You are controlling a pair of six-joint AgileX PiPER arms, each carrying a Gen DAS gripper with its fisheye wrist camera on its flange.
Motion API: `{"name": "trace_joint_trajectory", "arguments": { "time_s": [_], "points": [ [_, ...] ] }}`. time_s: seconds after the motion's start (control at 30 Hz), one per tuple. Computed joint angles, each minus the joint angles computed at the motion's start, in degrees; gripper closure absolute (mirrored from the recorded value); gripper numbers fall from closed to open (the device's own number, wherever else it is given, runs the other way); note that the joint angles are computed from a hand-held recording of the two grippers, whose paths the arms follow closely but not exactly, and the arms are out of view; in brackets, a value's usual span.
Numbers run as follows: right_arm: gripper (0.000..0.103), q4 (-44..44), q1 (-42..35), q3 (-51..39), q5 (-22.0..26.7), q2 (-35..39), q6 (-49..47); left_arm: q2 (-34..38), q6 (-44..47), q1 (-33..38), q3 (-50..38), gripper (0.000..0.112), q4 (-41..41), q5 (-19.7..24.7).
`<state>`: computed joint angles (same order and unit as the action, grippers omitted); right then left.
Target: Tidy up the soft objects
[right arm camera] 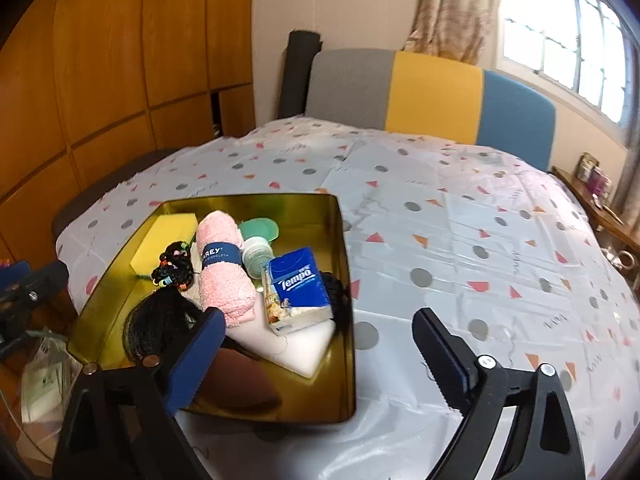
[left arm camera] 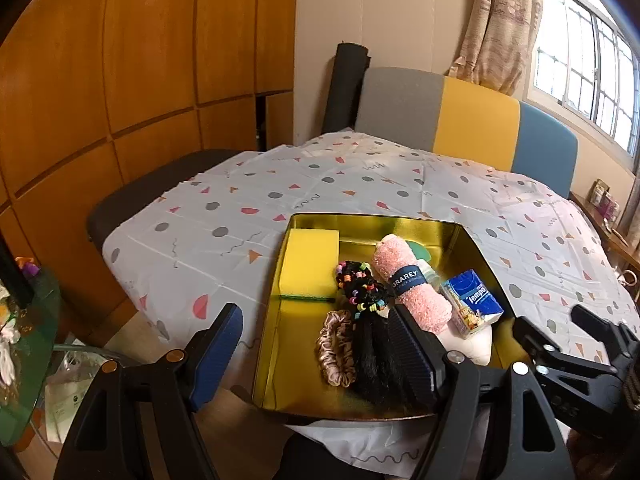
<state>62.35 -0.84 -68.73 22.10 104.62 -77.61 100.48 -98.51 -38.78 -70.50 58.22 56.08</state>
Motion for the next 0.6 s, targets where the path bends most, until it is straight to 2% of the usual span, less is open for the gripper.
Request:
{"name": "trace_joint_trajectory", "arguments": {
  "time_s": [0.13,0.6],
  "points": [
    [0.006,5.2,-0.7,3.2,-0.3,-2.7,-5.6,1.2,-0.8,-2.2,-0.8,0.036,0.3,3.4],
    [0.006,11.2,-0.6,6.4,-1.2,-4.7,-11.8,1.0,-3.3,-4.7,-0.2,0.036,0.6,4.9]
  ]
}}
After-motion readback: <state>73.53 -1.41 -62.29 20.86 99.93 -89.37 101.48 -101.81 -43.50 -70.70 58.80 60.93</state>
